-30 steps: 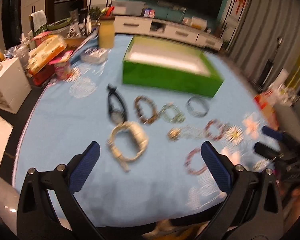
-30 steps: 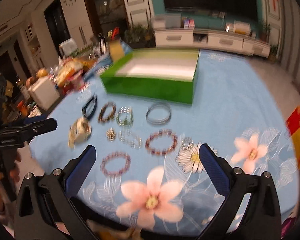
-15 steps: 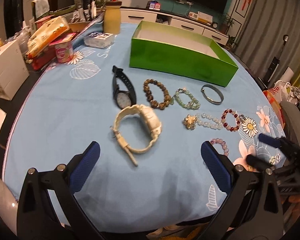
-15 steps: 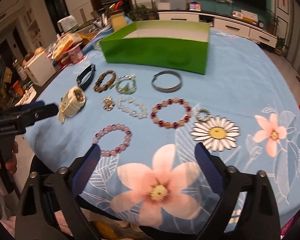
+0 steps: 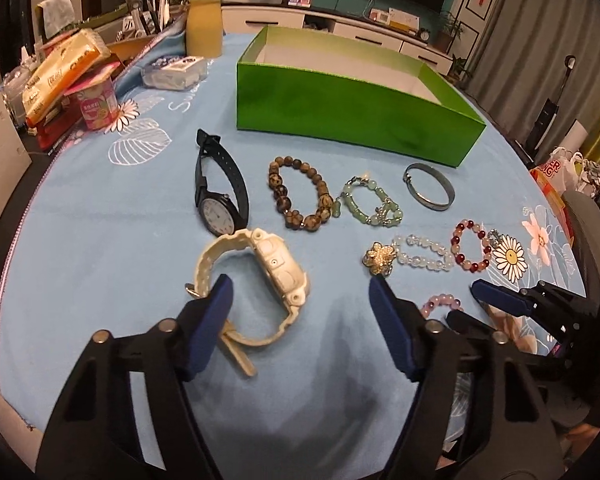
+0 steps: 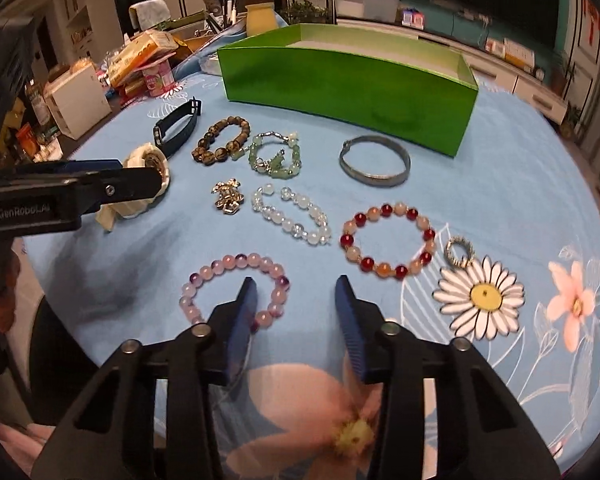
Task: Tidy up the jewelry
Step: 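Grasp the white watch with the left gripper while the right gripper grasps the pink bead bracelet, then carry both items into the green box and open both grippers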
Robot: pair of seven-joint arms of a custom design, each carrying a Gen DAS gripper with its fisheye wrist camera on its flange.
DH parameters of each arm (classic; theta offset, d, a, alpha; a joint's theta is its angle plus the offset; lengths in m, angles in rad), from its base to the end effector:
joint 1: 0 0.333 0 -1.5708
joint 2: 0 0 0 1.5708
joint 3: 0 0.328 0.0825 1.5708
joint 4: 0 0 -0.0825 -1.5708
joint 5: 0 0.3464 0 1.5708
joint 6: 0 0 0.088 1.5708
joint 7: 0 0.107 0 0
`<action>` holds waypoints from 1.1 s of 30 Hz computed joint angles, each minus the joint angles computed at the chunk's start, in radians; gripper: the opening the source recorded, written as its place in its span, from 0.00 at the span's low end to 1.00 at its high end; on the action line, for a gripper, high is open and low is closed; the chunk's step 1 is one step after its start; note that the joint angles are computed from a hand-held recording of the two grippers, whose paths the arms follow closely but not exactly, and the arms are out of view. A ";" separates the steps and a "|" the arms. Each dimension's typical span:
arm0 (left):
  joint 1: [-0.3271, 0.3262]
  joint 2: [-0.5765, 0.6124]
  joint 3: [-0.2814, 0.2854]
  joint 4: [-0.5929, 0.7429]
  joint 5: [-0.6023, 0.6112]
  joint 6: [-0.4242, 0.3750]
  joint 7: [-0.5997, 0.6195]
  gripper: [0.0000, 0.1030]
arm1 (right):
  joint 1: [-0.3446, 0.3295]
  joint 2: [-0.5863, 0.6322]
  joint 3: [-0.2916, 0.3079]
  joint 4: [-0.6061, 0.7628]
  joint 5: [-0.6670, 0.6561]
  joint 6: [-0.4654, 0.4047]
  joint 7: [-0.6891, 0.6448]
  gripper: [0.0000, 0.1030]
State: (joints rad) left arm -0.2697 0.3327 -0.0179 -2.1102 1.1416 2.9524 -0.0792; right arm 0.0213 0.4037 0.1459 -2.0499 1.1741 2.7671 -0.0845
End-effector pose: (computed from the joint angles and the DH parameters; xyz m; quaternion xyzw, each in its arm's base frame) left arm 0.5301 -0.2191 0.3289 -0.7602 0.5691 -0.2517 0.1870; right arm 0.5837 0.0537 0.2958 -0.8654 0.3797 -0.1070 0.3089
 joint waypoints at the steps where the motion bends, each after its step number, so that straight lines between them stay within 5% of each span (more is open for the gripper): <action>1: 0.011 0.006 -0.012 0.003 -0.032 -0.006 0.030 0.63 | -0.001 0.002 0.013 -0.001 0.027 0.025 -0.043 0.31; 5: 0.031 0.030 -0.028 0.009 -0.128 0.012 0.118 0.45 | -0.001 0.007 0.034 0.003 0.104 0.050 -0.149 0.11; 11: 0.001 0.038 0.021 -0.008 -0.202 0.058 0.152 0.22 | 0.012 0.015 0.014 0.021 0.125 0.020 -0.159 0.07; 17: -0.074 0.028 0.127 -0.025 -0.091 0.137 0.021 0.20 | -0.021 -0.024 0.004 0.017 0.228 -0.060 -0.229 0.07; 22: -0.099 0.001 0.158 -0.018 0.037 0.155 -0.089 0.20 | -0.018 -0.067 -0.038 0.022 0.290 -0.137 -0.271 0.07; 28: -0.065 -0.037 0.124 0.008 0.170 0.171 -0.192 0.20 | -0.016 -0.083 -0.067 0.066 0.333 -0.181 -0.279 0.07; 33: 0.011 -0.039 0.047 0.039 0.123 0.174 -0.110 0.20 | -0.022 -0.057 -0.076 0.148 0.337 -0.206 -0.242 0.07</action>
State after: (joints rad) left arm -0.2586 0.2939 0.0291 -2.0711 1.2643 3.1260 -0.1893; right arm -0.0008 0.3463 0.0699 -1.9015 1.5113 2.5611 -0.3266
